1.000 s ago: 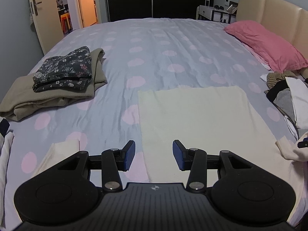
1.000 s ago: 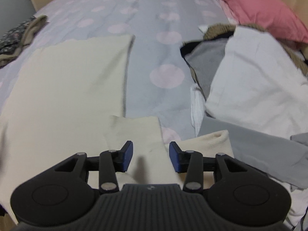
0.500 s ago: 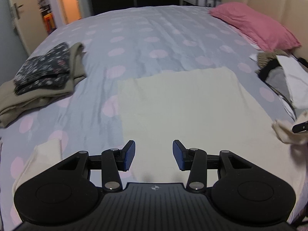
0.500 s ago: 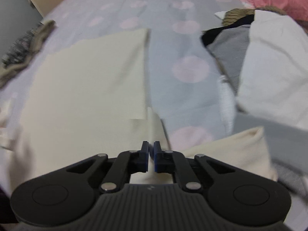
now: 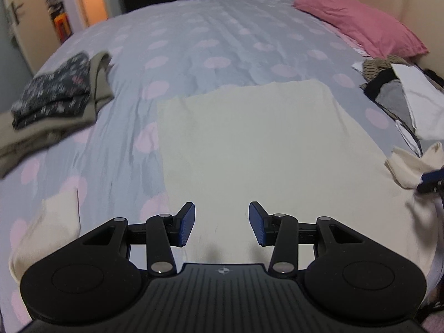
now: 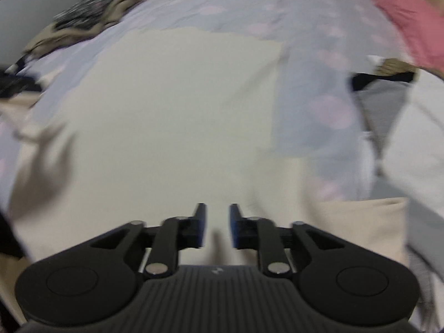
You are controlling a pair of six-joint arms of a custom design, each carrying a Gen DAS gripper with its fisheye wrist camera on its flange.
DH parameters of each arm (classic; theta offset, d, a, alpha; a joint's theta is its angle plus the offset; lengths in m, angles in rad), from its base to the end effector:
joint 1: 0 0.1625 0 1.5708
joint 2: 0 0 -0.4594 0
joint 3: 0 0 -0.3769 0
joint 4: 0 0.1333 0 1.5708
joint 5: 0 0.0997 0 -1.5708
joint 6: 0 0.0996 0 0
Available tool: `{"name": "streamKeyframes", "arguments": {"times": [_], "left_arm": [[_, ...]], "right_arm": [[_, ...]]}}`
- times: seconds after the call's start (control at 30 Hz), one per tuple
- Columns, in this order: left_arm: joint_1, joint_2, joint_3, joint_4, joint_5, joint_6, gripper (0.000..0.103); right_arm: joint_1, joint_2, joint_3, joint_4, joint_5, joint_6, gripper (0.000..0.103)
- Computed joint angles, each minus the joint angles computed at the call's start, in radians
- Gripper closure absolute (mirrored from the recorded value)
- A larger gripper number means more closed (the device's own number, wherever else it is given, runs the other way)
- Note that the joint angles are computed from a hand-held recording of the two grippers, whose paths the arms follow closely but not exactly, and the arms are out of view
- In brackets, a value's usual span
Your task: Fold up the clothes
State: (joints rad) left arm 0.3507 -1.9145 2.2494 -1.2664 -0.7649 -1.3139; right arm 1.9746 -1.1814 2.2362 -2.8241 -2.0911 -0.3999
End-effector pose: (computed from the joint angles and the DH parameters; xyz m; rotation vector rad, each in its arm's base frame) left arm -0.1549 -0.2751 0.3563 0.2090 2.2348 -0.6839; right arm 0.2637 -0.4040 0.1946 0.9573 -2.4295 0.2613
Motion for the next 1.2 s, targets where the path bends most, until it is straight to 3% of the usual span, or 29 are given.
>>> {"name": "streamKeyframes", "arguments": {"times": [0.13,0.2,0.27,0.37,0.5,0.7,0.97,1.2], "left_arm": [[0.010,-0.003,0.009,-0.010,-0.026,-0.001,0.062],[0.014,0.007,0.012,-0.010,-0.025,0.019,0.062],[0.018,0.017,0.014,-0.016,-0.021,0.033,0.062],[0.024,0.024,0.021,-0.050,-0.018,0.060,0.062],[0.018,0.025,0.029,-0.075,-0.025,0.077,0.062],[-0.013,-0.006,0.055,-0.143,-0.063,0.077,0.062],[-0.057,-0.043,0.127,-0.328,-0.129,0.087,0.062],[-0.075,0.009,0.197,-0.476,-0.185,0.112,0.062]], "right_arm": [[-0.046,0.025,-0.024,-0.099,-0.041,-0.018,0.068],[-0.063,0.052,-0.031,-0.162,-0.053,-0.040,0.057],[-0.079,0.070,-0.041,-0.186,-0.053,-0.038,0.055],[-0.105,0.081,-0.063,-0.148,-0.030,0.015,0.060],[-0.112,0.063,-0.071,-0.063,0.015,0.053,0.098],[-0.083,-0.015,-0.030,-0.008,0.131,0.107,0.099],[-0.026,-0.058,0.032,0.073,0.277,0.074,0.100],[-0.019,-0.041,0.051,0.221,0.288,0.047,0.100]]}}
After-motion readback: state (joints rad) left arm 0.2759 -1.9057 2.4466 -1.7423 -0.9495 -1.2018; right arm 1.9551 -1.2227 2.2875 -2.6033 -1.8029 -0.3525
